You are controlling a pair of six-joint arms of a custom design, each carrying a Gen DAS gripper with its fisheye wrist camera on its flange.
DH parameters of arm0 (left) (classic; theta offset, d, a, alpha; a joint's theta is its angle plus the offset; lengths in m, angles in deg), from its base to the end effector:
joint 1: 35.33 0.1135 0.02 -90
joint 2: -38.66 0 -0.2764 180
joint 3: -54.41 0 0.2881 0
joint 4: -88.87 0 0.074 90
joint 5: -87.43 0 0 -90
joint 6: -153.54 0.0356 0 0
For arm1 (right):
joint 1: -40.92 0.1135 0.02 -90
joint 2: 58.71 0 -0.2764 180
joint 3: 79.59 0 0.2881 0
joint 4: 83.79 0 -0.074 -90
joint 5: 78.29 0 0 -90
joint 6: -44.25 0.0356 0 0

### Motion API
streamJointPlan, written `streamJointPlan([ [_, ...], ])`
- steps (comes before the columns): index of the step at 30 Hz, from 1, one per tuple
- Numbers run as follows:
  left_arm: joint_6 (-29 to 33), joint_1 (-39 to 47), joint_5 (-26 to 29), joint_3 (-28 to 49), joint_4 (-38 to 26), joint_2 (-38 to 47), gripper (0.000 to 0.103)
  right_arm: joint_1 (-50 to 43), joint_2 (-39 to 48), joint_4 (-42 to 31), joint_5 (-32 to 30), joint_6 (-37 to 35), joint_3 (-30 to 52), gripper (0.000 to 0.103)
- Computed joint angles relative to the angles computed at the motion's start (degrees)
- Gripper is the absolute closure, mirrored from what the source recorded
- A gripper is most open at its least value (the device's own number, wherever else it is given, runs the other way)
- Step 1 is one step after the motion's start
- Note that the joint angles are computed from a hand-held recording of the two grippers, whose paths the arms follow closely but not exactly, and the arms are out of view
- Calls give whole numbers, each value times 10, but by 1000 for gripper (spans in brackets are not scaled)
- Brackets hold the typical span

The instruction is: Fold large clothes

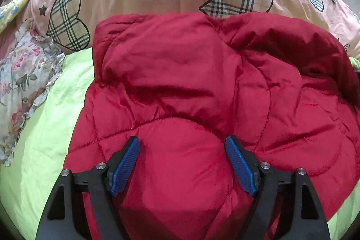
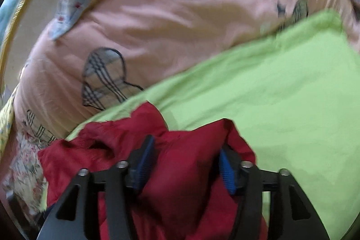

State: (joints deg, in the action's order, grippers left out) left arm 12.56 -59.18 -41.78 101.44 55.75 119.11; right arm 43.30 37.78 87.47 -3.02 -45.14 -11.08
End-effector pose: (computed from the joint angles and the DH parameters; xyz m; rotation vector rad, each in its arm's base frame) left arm 0.2424 -0.0825 0.1342 -0.7315 2.2792 0.3742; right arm 0.3919 0.0253 0.1881 -0.1766 2.1978 0.3131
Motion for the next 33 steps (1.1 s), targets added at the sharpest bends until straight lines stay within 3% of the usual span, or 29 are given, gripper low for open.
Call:
streamJointPlan([
  [2, 0, 1, 1, 0, 3, 2, 24, 4, -67, 42, -1, -27, -66, 26],
  [5, 0, 3, 6, 1, 9, 9, 24, 29, -102, 16, -15, -99, -96, 23],
  [8, 22, 26, 21, 6, 35, 31, 24, 71, -50, -65, 17, -179, -50, 23],
  [10, 48, 47, 34, 12, 46, 33, 24, 90, 9, -105, 76, -199, 0, 23],
  [14, 68, 66, 46, -22, 61, -20, 24, 69, 89, -132, 82, -184, 73, 23],
  [19, 88, 138, 86, -32, 93, -16, 24, 40, 145, -172, 52, -130, 143, 22],
  [26, 131, 236, 189, -10, 152, 41, 22, 34, 166, -173, 36, -109, 164, 21],
  [33, 152, 259, 212, 7, 176, 75, 20, 28, 159, -149, 31, -106, 140, 19],
])
